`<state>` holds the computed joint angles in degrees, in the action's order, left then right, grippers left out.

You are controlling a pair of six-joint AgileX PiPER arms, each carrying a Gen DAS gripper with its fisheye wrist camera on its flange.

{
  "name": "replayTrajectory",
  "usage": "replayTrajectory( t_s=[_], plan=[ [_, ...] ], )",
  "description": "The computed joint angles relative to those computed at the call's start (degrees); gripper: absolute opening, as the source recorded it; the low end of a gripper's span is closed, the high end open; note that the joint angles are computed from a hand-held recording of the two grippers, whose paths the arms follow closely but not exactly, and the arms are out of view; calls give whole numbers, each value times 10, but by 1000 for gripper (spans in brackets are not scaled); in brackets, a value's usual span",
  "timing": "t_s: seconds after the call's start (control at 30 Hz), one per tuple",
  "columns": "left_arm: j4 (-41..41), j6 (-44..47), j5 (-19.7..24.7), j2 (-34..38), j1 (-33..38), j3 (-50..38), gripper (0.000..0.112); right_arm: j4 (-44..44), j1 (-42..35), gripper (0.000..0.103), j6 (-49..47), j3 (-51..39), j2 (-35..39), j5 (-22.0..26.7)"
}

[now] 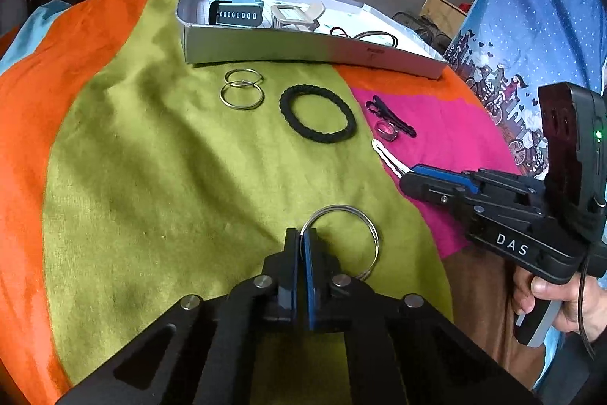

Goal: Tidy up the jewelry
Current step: 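Carry the hoops and white clip into the tray and release both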

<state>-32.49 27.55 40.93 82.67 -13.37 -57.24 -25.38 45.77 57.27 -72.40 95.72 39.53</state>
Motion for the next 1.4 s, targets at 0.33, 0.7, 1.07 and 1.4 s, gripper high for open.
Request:
replayTrajectory(
  t_s=[0.33,0.7,1.07,1.4],
  plan=[
    [35,-60,-9,-50,9,-19,3,-63,18,13,75,-8,-32,9],
    [43,-140,-37,-4,30,-148,3,-133,-28,13,98,-92,-18,-10],
    [223,-350,-72,235,-80,-415,3,-87,-162,13,-12,-138,39,-50],
    [303,-420,49,387,-138,-637,4,-44,-216,13,2,-99,57,-98]
  ],
)
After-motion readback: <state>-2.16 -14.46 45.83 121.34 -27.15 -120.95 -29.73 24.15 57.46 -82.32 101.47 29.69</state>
